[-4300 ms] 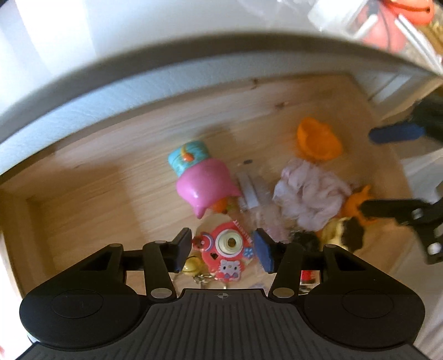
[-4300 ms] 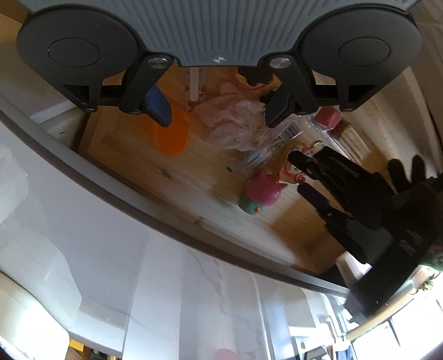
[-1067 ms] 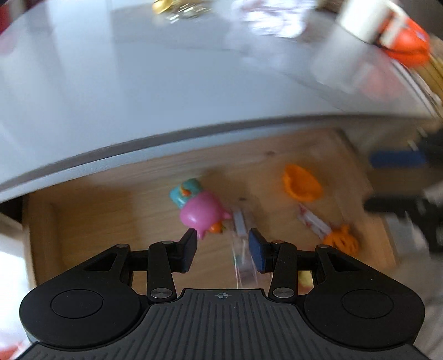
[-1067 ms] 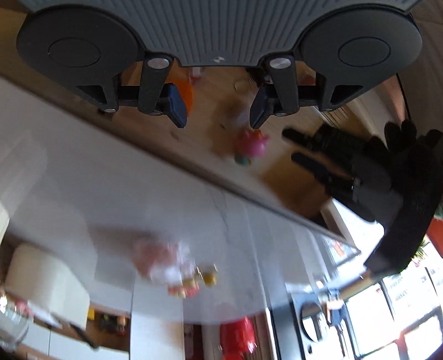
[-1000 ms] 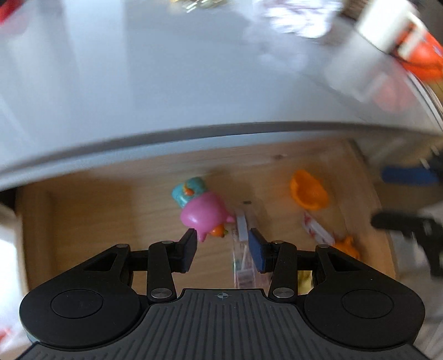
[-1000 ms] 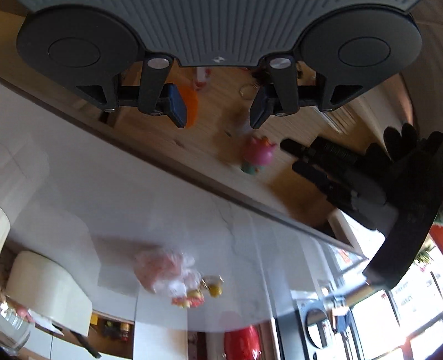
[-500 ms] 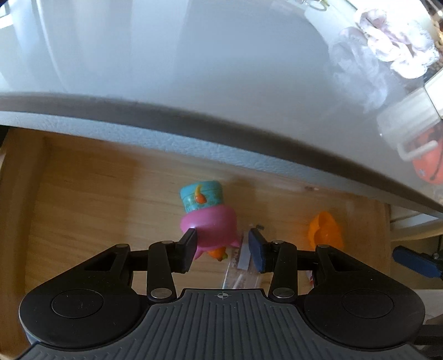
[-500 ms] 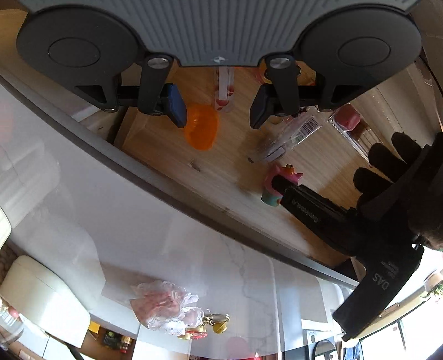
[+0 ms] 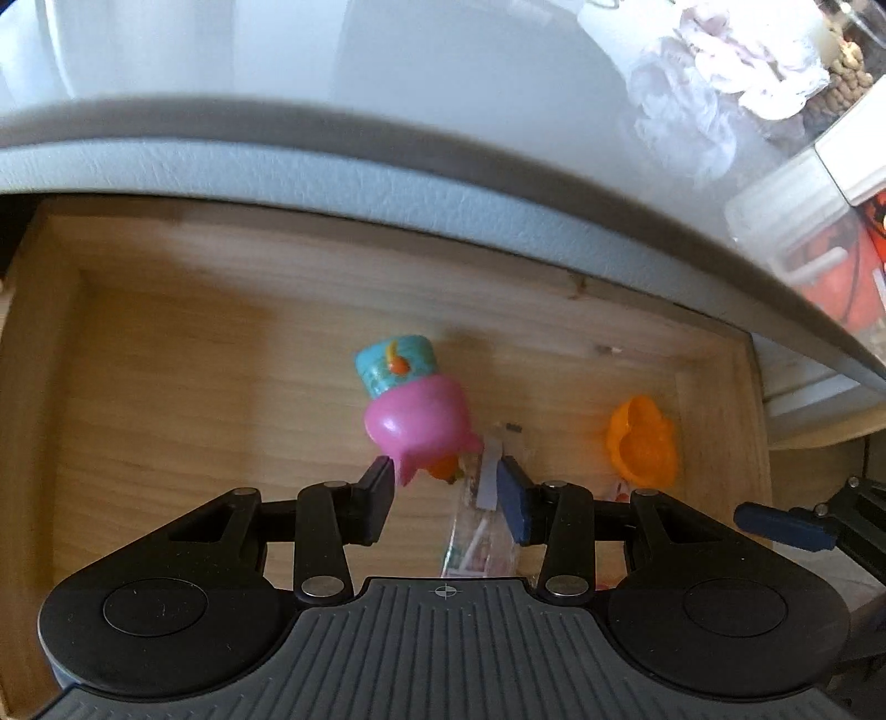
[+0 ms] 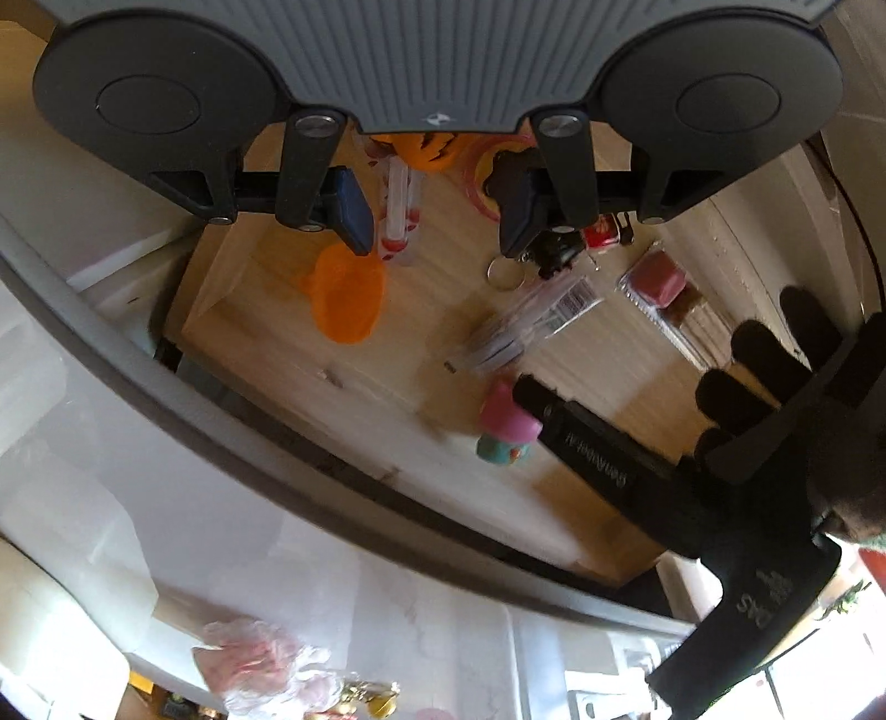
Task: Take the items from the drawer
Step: 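Reach into the drawer and grasp the pink-and-teal figure with the right tool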
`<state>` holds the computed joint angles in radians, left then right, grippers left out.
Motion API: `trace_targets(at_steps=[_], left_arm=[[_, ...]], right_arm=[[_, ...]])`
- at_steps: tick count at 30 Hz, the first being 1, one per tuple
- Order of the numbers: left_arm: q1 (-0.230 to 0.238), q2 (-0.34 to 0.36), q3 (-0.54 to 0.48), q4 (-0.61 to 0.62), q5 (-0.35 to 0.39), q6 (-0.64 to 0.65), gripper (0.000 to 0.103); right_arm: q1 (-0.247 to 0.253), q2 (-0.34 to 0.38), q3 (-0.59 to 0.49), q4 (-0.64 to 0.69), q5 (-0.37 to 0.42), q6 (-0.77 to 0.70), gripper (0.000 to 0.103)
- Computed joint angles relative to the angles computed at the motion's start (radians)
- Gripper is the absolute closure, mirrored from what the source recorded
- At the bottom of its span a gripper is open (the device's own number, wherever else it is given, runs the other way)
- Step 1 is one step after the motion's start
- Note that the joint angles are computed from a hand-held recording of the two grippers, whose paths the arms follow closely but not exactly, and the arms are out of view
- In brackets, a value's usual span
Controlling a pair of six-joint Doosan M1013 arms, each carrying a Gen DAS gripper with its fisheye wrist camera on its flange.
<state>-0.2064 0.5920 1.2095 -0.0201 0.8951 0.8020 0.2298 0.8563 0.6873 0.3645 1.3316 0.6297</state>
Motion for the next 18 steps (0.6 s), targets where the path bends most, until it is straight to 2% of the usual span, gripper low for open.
trace_targets(at_steps=[3,5,8,9,11,14,18], left_arm=[[-0.008,-0.008,0.006,0.012,-0.035,0.022,0.059],[-0.008,-0.01,0.002,0.006,-0.032,0.077,0.059],[0.017,-0.02,-0.01,-0.106,0.01,0.277,0.059],[0.02,-0.023,-0.015,-0.107,0.033,0.338,0.059],[0.018,-0.035,-0.01,-0.033,0.053,0.412,0.059],[0.017,-0.059,0.028,0.111,0.029,0.356,0.059],[0.038,-0.084,0.073,0.132,-0.027,0.24,0.059]], right_arm=[[-0.001,0.004,-0.01,0.002,-0.003,0.019,0.053],[0.0,0.007,-0.013,0.001,-0.014,0.032,0.053],[0.004,0.001,0.001,-0.003,-0.054,0.026,0.053],[0.007,0.005,-0.008,0.004,-0.054,0.031,0.053],[0.013,0.024,-0.042,0.024,-0.031,0.064,0.053],[0.03,0.066,-0.11,0.05,0.023,0.12,0.053],[0.068,0.096,-0.142,0.033,0.033,0.145,0.053]])
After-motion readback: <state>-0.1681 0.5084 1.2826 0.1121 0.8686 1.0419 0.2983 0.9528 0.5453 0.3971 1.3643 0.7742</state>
